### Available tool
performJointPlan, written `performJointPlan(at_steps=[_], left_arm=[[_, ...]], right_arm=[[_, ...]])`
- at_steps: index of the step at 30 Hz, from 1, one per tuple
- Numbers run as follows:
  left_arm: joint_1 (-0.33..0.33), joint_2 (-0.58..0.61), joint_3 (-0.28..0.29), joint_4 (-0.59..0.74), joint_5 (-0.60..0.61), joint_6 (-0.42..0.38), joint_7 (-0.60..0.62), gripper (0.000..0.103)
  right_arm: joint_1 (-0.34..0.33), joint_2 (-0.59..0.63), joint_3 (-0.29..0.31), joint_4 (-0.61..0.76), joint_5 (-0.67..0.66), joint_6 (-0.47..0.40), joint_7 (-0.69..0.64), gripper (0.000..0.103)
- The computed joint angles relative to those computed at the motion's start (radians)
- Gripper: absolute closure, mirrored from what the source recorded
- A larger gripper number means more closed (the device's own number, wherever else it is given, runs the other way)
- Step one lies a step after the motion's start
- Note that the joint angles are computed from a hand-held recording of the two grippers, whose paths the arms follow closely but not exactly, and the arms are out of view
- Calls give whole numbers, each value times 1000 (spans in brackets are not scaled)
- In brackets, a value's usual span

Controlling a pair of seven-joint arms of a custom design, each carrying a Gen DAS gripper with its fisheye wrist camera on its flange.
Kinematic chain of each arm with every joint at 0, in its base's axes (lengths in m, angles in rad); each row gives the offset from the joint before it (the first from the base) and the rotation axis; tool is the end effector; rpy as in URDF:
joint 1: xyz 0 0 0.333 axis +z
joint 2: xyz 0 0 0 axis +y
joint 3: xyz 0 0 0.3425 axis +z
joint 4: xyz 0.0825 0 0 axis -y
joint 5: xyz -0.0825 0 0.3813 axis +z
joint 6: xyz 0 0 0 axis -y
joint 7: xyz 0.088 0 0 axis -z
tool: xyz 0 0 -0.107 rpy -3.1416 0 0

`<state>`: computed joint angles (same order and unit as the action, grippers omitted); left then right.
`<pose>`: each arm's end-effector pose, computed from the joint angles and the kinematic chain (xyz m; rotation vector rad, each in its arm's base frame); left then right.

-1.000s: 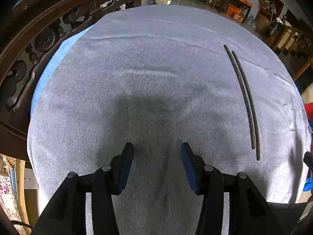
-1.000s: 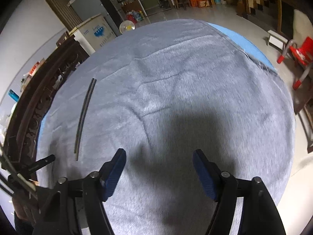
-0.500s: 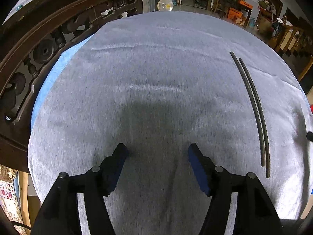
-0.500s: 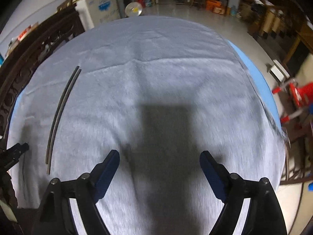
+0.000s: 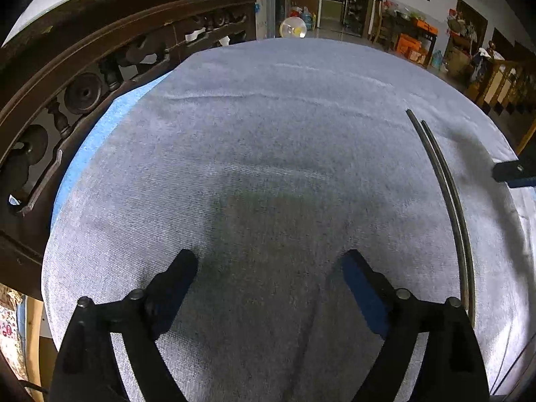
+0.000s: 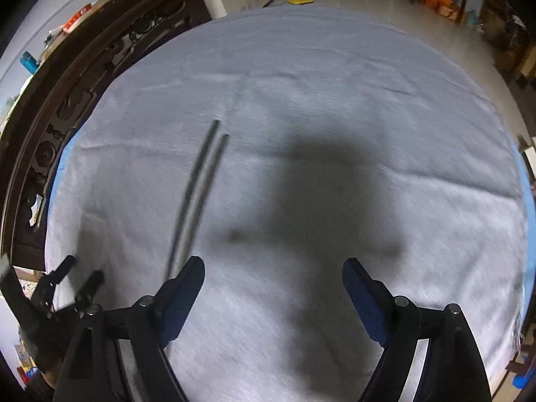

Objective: Organize utensils
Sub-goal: 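Grasp a dark chopstick with the right gripper while the left grasps the other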

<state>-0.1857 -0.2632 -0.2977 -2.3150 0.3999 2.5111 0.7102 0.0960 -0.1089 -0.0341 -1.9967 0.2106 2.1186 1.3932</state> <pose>0.4325 -0.2411 0.5182 -1.9750 1.7924 -0.5261 0.5417 0.0424 0.5589 -2.1550 1.8535 -0.0596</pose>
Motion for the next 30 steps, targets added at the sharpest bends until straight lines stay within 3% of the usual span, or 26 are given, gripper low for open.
performJointPlan(at_steps=[5,8,16,18,20,21,25,30], left_arm=[[-6,10,8,15,-15,-11,23,13],[-7,5,10,12,-23,-13,31,13],[-14,20,17,40,-60,-49,65,13],[-19,34,23,58,-75,-57,93,13],[-21,47,24,76,-78,-65,112,13],[-25,56,26,90,-86,-64,131,13],[-38,101,39,157,-132,-56,209,13],[-67,253,59,367,-308,-134,430,13]], right_arm=[[16,73,16,77,24,-42,27,20],[28,111,29,114,-17,-70,66,29],[70,149,54,145,-176,-89,150,40],[74,142,55,138,-178,-83,127,53],[71,138,50,140,-191,-99,114,80],[67,136,45,140,-200,-109,108,88],[37,136,22,153,-182,-153,82,91],[5,150,8,181,-139,-205,50,94]])
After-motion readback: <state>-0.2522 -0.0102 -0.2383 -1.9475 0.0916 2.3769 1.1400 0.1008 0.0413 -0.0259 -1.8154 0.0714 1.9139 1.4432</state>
